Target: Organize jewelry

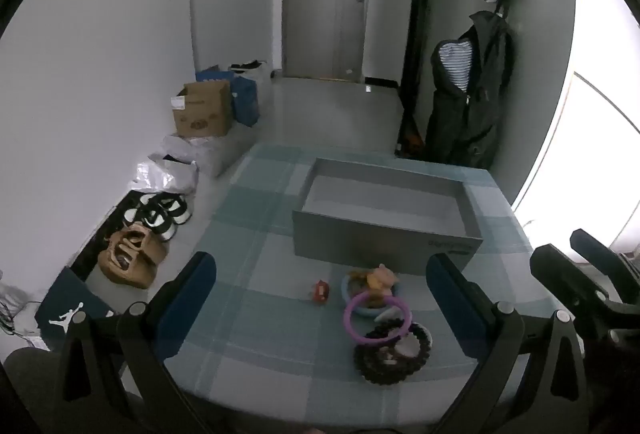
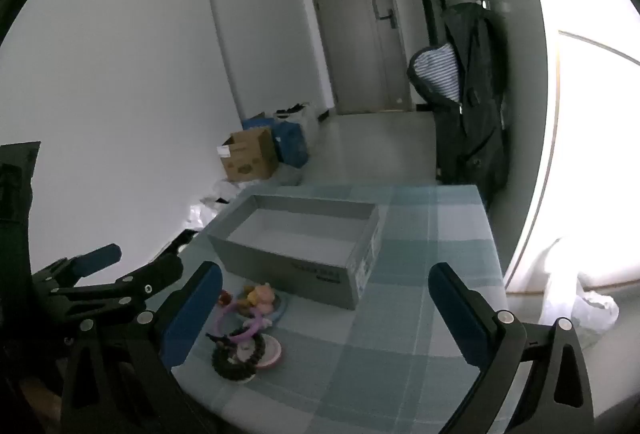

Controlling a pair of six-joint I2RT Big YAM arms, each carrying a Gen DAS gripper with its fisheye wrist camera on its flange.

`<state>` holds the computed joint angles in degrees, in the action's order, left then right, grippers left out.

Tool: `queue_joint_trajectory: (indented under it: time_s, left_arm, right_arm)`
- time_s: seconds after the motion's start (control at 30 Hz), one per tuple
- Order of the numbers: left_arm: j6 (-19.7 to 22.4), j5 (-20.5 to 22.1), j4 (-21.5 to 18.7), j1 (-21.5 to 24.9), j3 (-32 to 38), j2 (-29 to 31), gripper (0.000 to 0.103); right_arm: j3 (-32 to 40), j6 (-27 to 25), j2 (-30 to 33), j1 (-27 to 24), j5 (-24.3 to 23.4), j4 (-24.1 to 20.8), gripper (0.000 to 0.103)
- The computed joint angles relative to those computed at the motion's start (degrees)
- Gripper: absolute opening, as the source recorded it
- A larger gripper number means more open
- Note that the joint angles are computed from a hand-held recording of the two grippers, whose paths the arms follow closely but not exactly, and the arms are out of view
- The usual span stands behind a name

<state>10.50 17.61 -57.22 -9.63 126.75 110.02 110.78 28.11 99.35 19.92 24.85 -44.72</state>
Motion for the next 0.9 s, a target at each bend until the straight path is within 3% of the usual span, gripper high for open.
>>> queue_joint_trajectory:
  time_s: [0.07,0.17,0.3,0.37,0.43,0.9]
  left_arm:
    - [0.2,0.0,-2.7,-0.1,1.8,0.9,0.102]
    - [0.2,-2.4,0.2,-0.8,-2.0,-1.3,0.102]
    - [-0.3,-2.8,-0.6,-1.4,-0.7,0.0,0.102]
    - [0.1,-2.0,-0.7,-1.0,-0.7,0.3,0.102]
    - [0.6,-0.5,-3.7,-0.2,3.0,1.9,0.102]
    - [0.9,0.8,-4.2,0.3,4.9,2.7,0.102]
  right_arm:
    - [0.4,0.3,0.2,0.0,-0.1,-0.7,0.103]
    - [0.3,1.0,0.2,-0.2,-0.4,-0.6,0.103]
    - [0.0,0.7,0.0,-0.2,-0.5,0.1,0.103]
    - [0.6,0.6,0.1,-0.3,-0.5,-0.4,0.103]
    - [0.2,0.4,0.0,-0.4,-0.5,-0.1,0.103]
    - [-0.2,-0.5,0.1,0.2,0.0,0.4,0.103]
